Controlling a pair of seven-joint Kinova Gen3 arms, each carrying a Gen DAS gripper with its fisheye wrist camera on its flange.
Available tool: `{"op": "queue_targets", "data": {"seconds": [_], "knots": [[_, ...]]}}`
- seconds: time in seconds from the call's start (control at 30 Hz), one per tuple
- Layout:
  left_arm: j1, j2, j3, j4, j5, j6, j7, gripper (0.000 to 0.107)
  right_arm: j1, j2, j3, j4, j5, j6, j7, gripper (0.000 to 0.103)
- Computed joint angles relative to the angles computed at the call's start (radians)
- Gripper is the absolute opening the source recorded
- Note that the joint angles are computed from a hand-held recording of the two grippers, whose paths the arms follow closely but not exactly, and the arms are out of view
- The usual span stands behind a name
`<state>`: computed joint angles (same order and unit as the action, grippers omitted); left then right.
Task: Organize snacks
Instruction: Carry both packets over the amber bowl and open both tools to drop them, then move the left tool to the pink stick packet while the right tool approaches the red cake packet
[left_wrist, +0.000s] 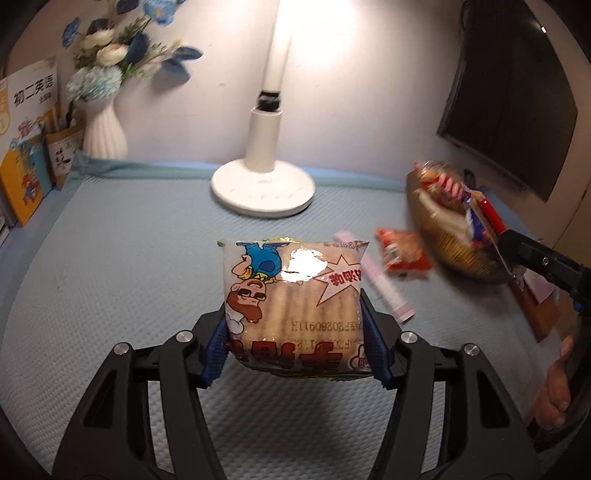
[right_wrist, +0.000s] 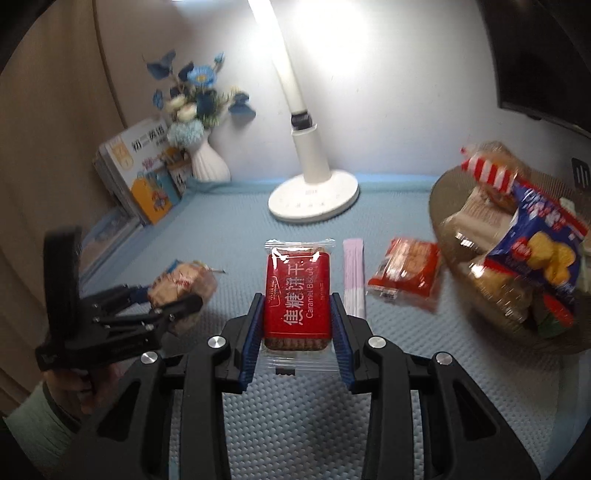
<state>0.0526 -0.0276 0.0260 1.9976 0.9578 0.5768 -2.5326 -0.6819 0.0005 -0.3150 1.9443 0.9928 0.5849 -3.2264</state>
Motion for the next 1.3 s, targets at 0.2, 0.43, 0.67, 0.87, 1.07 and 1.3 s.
{"op": "queue_targets", "data": {"seconds": [0.2, 0.43, 0.67, 0.87, 1.07, 1.3], "knots": [[0.105, 0.102, 0.11, -0.221, -0.067, 0.04, 0.114, 0.061, 0.11, -0.226, 0.002, 0.054, 0.012, 0.065, -0.075, 0.036], [0.131, 0.265, 0.272, -0.409, -0.114, 0.025, 0.208, 0.061, 0.285, -0.298, 0.099, 0.123, -0.071, 0.004, -0.126, 0.037], [0.27, 0.414, 0.188, -0.603, -0.302, 0.109, 0.413, 0.076, 0.324, -0.245, 0.217, 0.078, -0.262, -0.022, 0.058, 0.052], [0.044, 0.429, 0.317, -0.529, -0.148, 0.189, 0.288, 0.076, 0.441, -0.293, 0.124, 0.171, -0.3, -0.087, 0.041, 0.069], [-0.029, 0.367, 0.279, -0.423, -0.017, 0.224, 0.149, 0.077, 0.538, -0.412, 0.027, 0.222, -0.348, -0.04, 0.048, 0.07], [-0.092, 0.27, 0.182, -0.292, 0.008, 0.244, 0.008, 0.092, 0.54, -0.494, -0.005, 0.246, -0.505, -0.007, 0.157, 0.07]]}}
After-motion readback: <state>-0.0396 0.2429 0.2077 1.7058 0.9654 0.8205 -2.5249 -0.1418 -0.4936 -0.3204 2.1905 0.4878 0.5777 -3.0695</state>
